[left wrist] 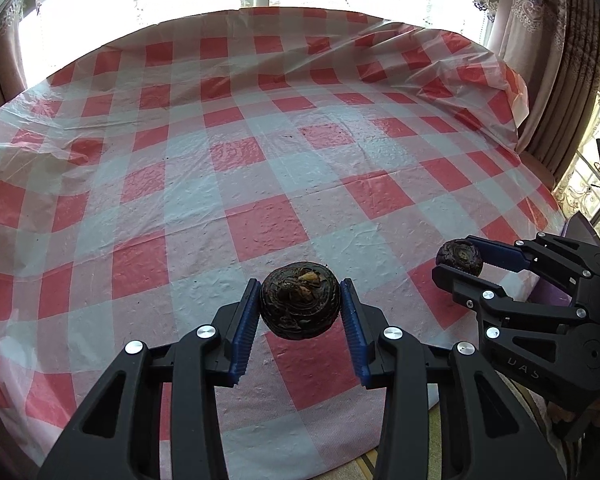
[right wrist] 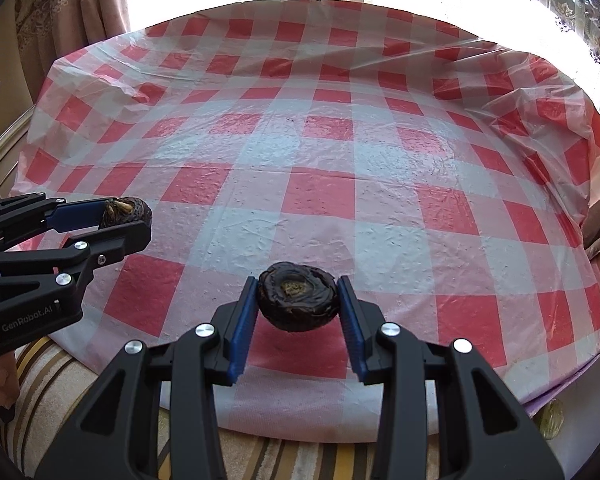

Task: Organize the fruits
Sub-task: 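Carry both held dried fruits over the white box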

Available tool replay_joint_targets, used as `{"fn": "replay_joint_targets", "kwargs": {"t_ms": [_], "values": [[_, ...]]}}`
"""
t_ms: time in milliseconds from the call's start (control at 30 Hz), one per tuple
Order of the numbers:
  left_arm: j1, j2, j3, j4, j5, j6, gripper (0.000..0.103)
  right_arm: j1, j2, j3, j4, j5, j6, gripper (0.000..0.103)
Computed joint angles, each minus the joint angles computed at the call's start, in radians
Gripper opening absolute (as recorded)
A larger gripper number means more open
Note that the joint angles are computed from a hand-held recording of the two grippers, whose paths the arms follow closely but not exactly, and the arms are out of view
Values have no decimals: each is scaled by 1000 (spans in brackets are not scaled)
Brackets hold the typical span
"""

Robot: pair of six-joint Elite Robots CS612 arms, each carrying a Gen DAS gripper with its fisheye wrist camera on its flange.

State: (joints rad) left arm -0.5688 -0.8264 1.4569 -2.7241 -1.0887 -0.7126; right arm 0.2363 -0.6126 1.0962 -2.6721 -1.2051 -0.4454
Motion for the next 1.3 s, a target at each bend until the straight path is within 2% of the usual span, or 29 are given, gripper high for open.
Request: {"fn": "replay_joint_targets", "kwargs": {"t_ms": [467, 1300], "values": [[-19, 10, -57, 24, 12, 72, 38, -31, -24, 36, -44, 12, 39, 40], [-47, 42, -155, 28, 4, 211, 38, -88, -55, 84, -121, -16, 94, 40]]}}
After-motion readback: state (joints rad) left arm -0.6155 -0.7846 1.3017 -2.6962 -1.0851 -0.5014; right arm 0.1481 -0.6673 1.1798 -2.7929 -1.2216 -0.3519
